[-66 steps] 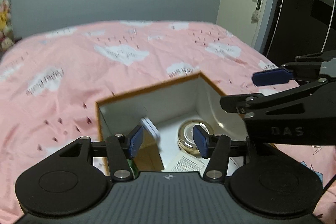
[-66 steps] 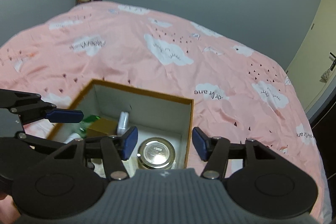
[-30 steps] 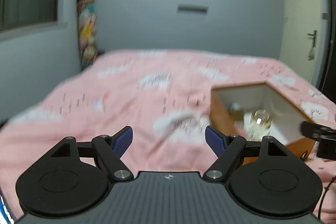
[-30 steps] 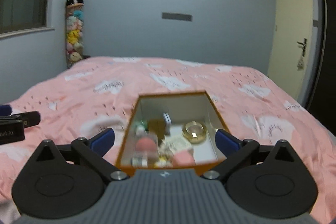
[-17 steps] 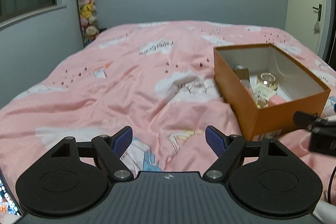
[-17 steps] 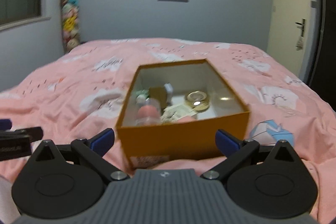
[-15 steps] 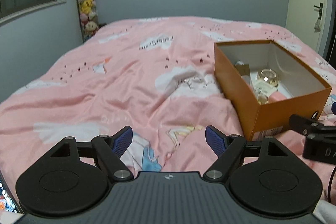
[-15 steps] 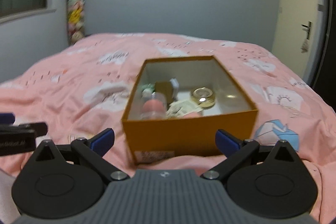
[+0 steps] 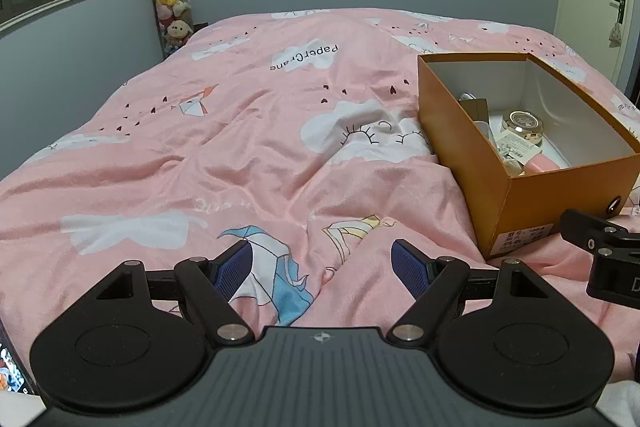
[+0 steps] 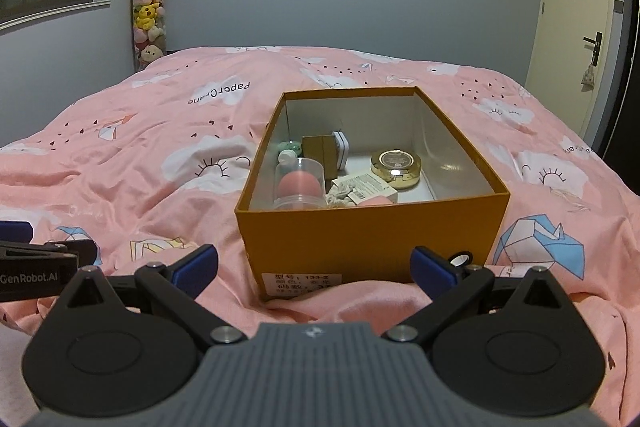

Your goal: Organize rigid objects

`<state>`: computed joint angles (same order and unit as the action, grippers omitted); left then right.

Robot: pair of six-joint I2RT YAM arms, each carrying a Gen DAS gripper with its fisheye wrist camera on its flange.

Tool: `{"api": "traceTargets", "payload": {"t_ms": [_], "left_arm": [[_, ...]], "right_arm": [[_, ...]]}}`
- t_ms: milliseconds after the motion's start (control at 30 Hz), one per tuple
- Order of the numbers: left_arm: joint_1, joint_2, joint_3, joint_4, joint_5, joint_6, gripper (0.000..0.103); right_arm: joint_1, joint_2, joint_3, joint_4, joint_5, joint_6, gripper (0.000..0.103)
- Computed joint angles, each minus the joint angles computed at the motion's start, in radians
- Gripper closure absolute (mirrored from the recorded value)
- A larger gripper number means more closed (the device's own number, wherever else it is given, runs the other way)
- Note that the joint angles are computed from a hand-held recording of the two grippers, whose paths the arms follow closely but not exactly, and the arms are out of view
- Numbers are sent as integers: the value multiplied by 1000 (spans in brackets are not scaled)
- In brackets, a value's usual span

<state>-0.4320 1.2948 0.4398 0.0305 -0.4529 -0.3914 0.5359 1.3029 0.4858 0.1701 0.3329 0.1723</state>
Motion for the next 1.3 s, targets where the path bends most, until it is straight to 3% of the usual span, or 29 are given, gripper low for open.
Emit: {"api": "traceTargets", "payload": {"t_ms": [1300], "left_arm": [[1,-12,-2,-3,-1,9,10]], "right_arm": [[2,14,2,17,-6,-2,3]]}}
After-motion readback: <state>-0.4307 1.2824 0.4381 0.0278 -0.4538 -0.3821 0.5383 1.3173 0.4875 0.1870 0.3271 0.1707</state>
